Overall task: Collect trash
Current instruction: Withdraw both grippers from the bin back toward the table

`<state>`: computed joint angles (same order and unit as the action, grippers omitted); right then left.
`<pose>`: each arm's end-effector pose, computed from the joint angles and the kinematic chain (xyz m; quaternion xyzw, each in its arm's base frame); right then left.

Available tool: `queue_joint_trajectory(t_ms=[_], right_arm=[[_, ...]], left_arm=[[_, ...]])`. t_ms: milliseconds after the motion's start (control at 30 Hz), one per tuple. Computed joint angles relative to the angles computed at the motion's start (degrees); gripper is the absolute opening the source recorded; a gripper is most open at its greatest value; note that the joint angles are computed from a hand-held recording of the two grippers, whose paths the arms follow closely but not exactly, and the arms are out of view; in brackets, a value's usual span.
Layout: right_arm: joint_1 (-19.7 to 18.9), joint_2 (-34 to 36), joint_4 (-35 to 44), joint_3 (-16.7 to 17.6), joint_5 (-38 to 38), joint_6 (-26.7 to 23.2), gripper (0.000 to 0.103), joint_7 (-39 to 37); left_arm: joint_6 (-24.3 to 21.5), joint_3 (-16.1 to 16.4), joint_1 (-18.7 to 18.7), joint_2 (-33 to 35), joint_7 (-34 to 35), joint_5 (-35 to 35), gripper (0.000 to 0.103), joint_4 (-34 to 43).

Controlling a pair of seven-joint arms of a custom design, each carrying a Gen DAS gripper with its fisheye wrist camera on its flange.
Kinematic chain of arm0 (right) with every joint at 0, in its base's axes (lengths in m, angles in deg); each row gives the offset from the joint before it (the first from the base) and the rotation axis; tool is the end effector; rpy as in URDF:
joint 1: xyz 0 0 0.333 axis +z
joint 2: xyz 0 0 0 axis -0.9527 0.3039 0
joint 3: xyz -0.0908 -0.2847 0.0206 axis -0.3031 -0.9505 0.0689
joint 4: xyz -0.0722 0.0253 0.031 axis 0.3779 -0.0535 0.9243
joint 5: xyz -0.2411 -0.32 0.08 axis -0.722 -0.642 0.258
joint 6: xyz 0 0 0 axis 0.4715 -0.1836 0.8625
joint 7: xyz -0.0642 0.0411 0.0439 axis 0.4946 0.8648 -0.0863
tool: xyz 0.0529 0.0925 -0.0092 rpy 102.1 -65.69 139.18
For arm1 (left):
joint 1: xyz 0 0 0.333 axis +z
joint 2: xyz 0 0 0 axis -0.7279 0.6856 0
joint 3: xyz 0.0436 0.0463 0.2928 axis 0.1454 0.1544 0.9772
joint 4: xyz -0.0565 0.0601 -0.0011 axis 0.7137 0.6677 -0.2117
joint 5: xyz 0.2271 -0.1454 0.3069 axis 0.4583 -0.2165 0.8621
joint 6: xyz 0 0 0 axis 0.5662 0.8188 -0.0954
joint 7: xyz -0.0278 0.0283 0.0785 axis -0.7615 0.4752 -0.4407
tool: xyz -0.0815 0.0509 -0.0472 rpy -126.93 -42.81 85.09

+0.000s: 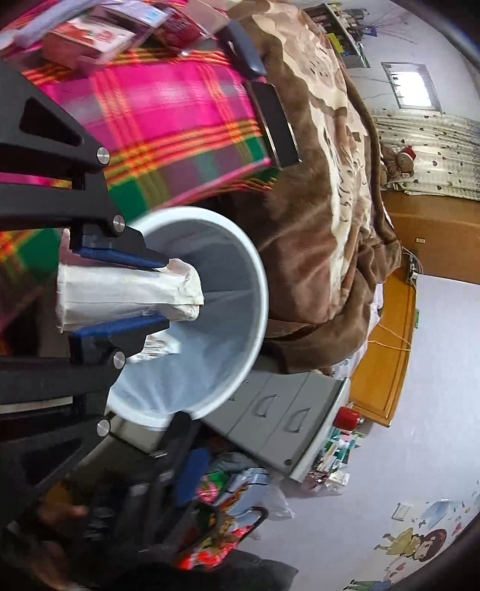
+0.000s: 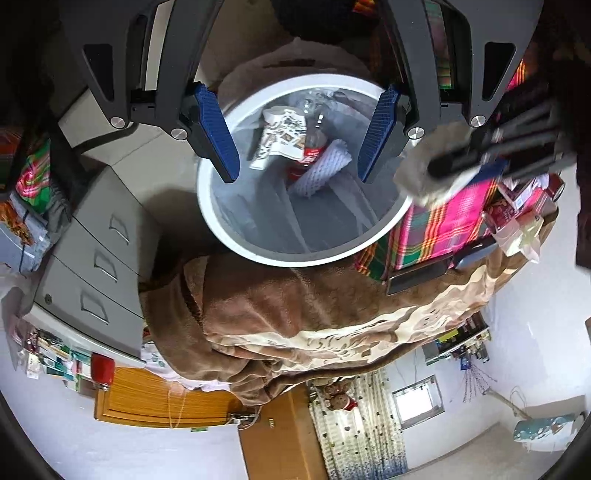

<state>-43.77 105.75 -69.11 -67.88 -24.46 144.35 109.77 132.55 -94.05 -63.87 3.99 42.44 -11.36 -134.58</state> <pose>0.5965 0.3616 0.4283 -0.6615 0.6336 -0.1944 0.3509 0.6230 -0.2816 0.4424 -0.5769 0.7238 -0.3411 0.1641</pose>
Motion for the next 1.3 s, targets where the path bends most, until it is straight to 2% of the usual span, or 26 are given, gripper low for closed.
queue_joint_trajectory(t_ms=[33,100,133,167,233,333,433,567,667,800,933,1067,1133,1300], right_arm=[[0.10,-0.09,-0.08,-0.19,-0.14,-0.15,0.068,0.30],[0.53,-0.60,-0.53,-0.94,-1.10,-0.73,0.068,1.95],[0.44,-0.68,-0.62,-0.94,-1.35,-0.74,0.068,2.25],[0.32,-0.82,-0.70,-0.96,-1.55,-1.01,0.068,2.44],[0.36,-0.98,-0.68,-1.05,-2.33,-1.49,0.068,3.18],[0.15,-0.89,-0.34,-0.61,-2.61,-1.94,0.068,3.44],[-0.32,-0.93,-0.55,-0.07,-2.42,-1.07,0.068,2.49],[0.11,-0.23,0.60,0.42,-2.33,-0.99,0.068,1.30],[0.51,0.38,1.48,0.84,-1.74,-0.37,0.068,0.11],[1.14,1.26,2.63,1.42,-0.57,-0.05,0.068,-1.86],[1.95,2.07,3.64,1.80,0.73,0.52,0.068,-3.46],[2.73,3.40,5.48,2.66,2.27,0.98,0.068,-6.43],[3.29,4.02,6.28,2.79,3.00,1.04,0.068,-7.43],[3.75,6.46,9.24,4.70,6.65,0.95,0.068,-12.75]], left_arm=[[-0.55,-1.13,0.76,1.56,1.22,-1.69,0.030,2.09],[-1.00,0.24,-0.75,3.30,-0.54,-0.63,0.040,4.57],[-0.98,1.44,-1.97,3.85,-1.85,1.02,0.052,5.34],[-1.09,1.22,-1.89,4.25,-1.72,0.95,0.060,5.83],[-0.73,-1.14,-0.08,4.61,0.85,-2.00,0.060,6.02],[-0.40,0.19,-1.02,3.61,-0.18,-1.53,0.060,4.79],[1.12,-0.35,-0.11,1.28,0.15,-2.83,0.060,1.60],[3.47,2.86,-1.62,-3.39,-4.75,1.45,0.060,-4.40],[4.87,2.66,-0.26,-6.82,-6.76,2.36,0.060,-8.80],[5.16,4.53,0.48,-11.97,-15.72,11.27,0.060,-14.43],[5.49,4.23,3.94,-17.12,-25.67,20.55,0.060,-19.88],[4.54,1.70,9.66,-21.95,-36.08,31.20,0.060,-24.39],[5.39,1.06,11.85,-24.43,-36.97,30.76,0.060,-27.37],[3.52,-4.31,20.19,-30.19,-43.44,36.86,0.060,-32.68]])
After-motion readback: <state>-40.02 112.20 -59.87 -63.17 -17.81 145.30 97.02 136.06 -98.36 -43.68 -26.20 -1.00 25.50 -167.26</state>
